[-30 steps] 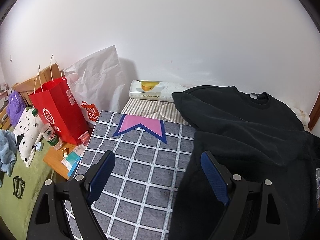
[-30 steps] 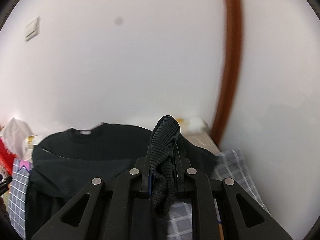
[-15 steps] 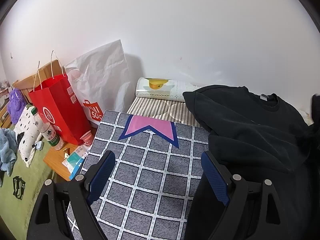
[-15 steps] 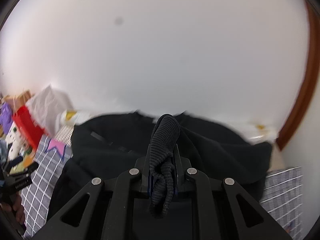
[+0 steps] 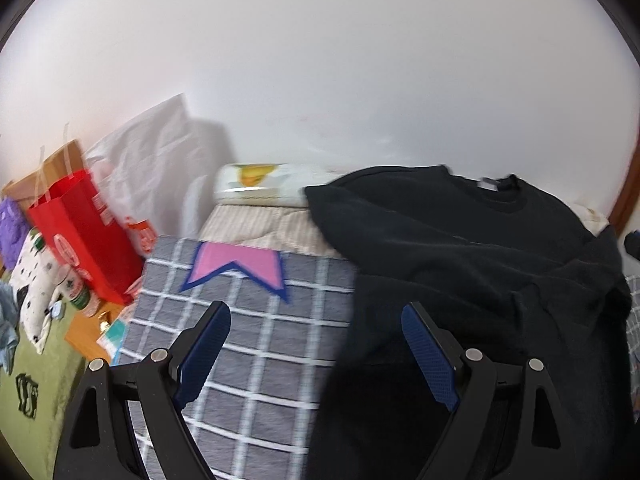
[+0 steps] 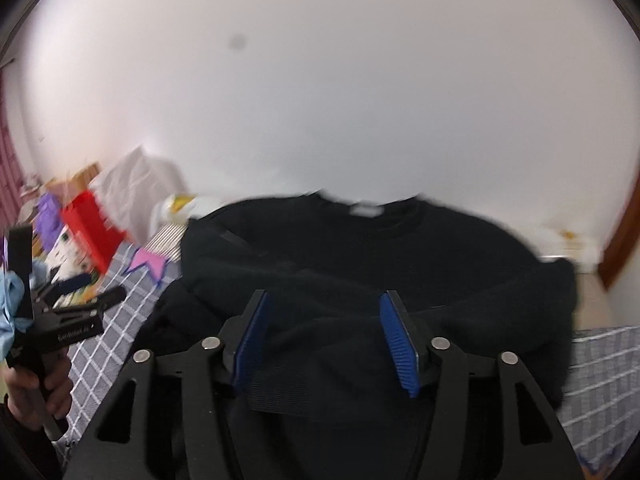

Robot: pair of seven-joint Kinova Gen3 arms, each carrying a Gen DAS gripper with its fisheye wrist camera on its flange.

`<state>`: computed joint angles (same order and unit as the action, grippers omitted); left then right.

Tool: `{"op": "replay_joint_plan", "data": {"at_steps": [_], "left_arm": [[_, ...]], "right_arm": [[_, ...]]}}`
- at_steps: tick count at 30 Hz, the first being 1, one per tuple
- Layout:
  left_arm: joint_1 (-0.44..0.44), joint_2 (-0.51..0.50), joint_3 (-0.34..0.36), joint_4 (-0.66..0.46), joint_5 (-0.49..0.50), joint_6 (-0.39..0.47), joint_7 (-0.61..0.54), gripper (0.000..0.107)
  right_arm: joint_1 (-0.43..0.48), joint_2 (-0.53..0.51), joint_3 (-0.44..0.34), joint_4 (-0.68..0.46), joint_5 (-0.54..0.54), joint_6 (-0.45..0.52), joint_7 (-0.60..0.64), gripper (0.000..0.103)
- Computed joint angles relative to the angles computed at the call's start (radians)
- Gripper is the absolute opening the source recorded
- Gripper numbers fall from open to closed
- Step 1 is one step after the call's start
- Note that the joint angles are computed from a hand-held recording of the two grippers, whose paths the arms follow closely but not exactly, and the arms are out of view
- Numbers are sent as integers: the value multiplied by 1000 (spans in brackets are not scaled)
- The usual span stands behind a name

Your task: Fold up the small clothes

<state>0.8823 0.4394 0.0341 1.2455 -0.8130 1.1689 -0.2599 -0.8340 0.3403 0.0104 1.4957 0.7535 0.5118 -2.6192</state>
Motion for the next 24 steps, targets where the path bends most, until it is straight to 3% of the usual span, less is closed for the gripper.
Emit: {"op": "replay_joint_plan", "data": {"at_steps": [3, 7, 16, 24], "left_arm": [[8, 27, 13, -51, 8, -22, -35, 87], [22, 73, 18, -124, 49, -74, -92, 87], [59, 242, -20, -370, 174, -47, -273, 86], [56, 347, -66, -519, 293, -7, -375, 69]], "right_arm": [[-23, -56, 45, 67, 88, 65, -98, 57], [7, -113, 42, 167, 152, 126, -191, 57], [146, -176, -16, 372, 214, 96, -303, 57], [258, -139, -51, 425, 260, -19, -372, 57]]}}
